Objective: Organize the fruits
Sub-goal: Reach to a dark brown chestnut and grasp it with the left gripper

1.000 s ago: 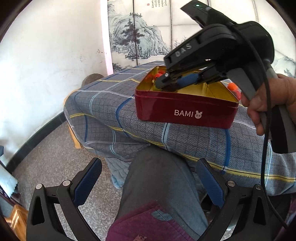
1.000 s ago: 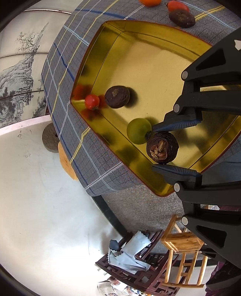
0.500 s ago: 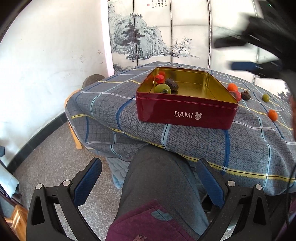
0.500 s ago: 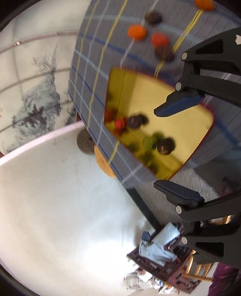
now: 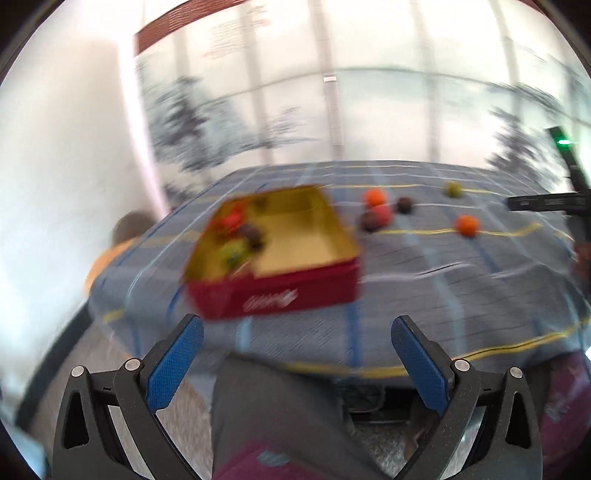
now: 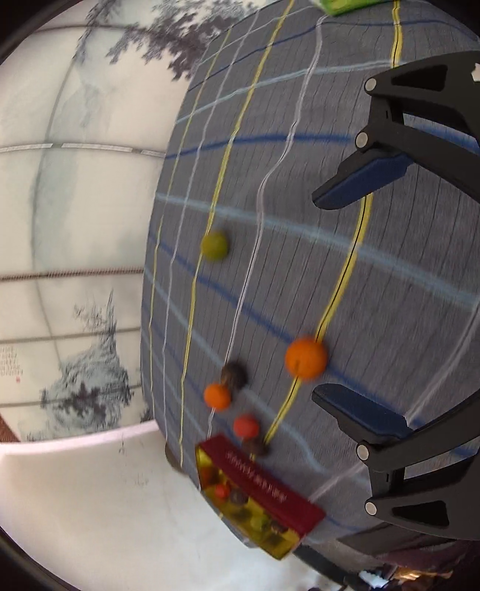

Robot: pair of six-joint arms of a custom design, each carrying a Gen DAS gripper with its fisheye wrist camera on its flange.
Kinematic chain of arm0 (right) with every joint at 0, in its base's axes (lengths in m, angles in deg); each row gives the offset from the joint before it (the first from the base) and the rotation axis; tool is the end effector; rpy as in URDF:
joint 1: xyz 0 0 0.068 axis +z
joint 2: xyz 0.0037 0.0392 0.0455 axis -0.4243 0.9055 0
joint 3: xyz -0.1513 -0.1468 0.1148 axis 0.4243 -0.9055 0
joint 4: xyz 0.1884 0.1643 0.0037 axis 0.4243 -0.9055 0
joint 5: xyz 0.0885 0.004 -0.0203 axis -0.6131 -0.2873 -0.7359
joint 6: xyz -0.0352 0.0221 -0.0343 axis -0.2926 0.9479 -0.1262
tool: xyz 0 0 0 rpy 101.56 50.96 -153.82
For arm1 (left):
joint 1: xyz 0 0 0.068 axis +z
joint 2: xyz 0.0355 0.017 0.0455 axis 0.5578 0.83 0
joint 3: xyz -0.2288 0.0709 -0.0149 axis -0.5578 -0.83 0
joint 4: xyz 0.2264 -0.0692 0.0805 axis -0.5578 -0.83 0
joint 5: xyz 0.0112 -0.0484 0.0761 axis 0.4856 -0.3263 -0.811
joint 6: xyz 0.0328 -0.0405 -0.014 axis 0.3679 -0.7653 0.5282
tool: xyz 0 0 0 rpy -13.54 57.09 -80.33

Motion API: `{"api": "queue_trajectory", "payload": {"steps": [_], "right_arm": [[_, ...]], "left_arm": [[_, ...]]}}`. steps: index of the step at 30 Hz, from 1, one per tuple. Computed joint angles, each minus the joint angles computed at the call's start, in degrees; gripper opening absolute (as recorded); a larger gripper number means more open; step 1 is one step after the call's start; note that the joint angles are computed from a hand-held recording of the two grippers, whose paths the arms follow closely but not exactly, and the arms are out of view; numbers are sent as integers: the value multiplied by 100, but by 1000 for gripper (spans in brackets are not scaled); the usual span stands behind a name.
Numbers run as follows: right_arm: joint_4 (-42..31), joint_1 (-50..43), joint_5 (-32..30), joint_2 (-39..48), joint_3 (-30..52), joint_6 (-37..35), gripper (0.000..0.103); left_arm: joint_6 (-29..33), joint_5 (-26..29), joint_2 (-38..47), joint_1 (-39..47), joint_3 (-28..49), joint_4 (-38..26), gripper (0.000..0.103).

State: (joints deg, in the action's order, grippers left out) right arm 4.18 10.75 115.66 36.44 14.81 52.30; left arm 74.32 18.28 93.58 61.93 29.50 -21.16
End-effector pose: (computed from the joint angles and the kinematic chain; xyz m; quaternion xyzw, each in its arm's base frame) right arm 0.1775 0.1023 0.1502 0.1825 0.9030 -0.0584 0.3845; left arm 0.2373 0.0984 0.0991 0.2816 0.8337 -0.0753 0.4690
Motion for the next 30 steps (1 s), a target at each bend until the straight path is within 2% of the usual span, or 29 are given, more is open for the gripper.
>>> {"api": "queue_trajectory", "payload": {"steps": [4, 5, 6, 8, 10, 11, 13, 14, 15, 18, 22, 27, 28, 29, 30], "right_arm": [[72, -452, -239, -813, -727, -21, 94], [182, -545, -328, -958, -884, -41, 94], [306, -642, -420, -1078, -1035, -77, 94], [530, -720, -567, -1232, -1315, -86, 95], [827, -789, -742, -1198, -1540, -72, 95], [817, -779, -751, -1211, -1544, -74, 95], [946, -674, -673, -1343, -1607, -178, 98], [895, -611, -630, -1412, -1638, -149, 98], [924, -601, -640, -1384, -1631, -176, 98], [1048, -505, -625, -1399, -1658, -315, 98], [1167, -542, -749, -1591, -1781, -428, 98], [1242, -567, -825, -1629, -1813, -489, 98], [1241, -556, -819, -1625, -1810, -483, 98], [1246, -552, -827, -1622, -1811, -480, 98], [1250, -558, -848, -1606, -1806, -481, 98]], "left_arm": [[344, 22, -750, -817, 323, -1085, 101], [364, -89, -707, -1118, 590, -1413, 101], [358, -288, -427, -1525, 1138, -1943, 101], [213, -551, 101, -2041, 1985, -2553, 99], [41, -811, 724, -2492, 2784, -2721, 90], [79, -990, 1010, -2693, 3165, -2862, 82], [197, -1452, 1881, -3121, 4366, -3621, 67], [178, -1620, 2239, -3254, 4839, -3861, 56], [161, -1822, 2673, -3389, 5375, -4066, 54], [336, -2155, 3371, -3623, 6151, -4316, 52], [745, -2555, 3891, -3817, 6547, -4443, 50], [783, -3004, 4524, -3937, 7027, -4386, 49], [740, -3005, 4633, -3938, 7176, -4488, 47], [691, -3021, 4730, -3935, 7289, -4578, 37], [604, -2965, 4707, -3918, 7201, -4472, 37]]}}
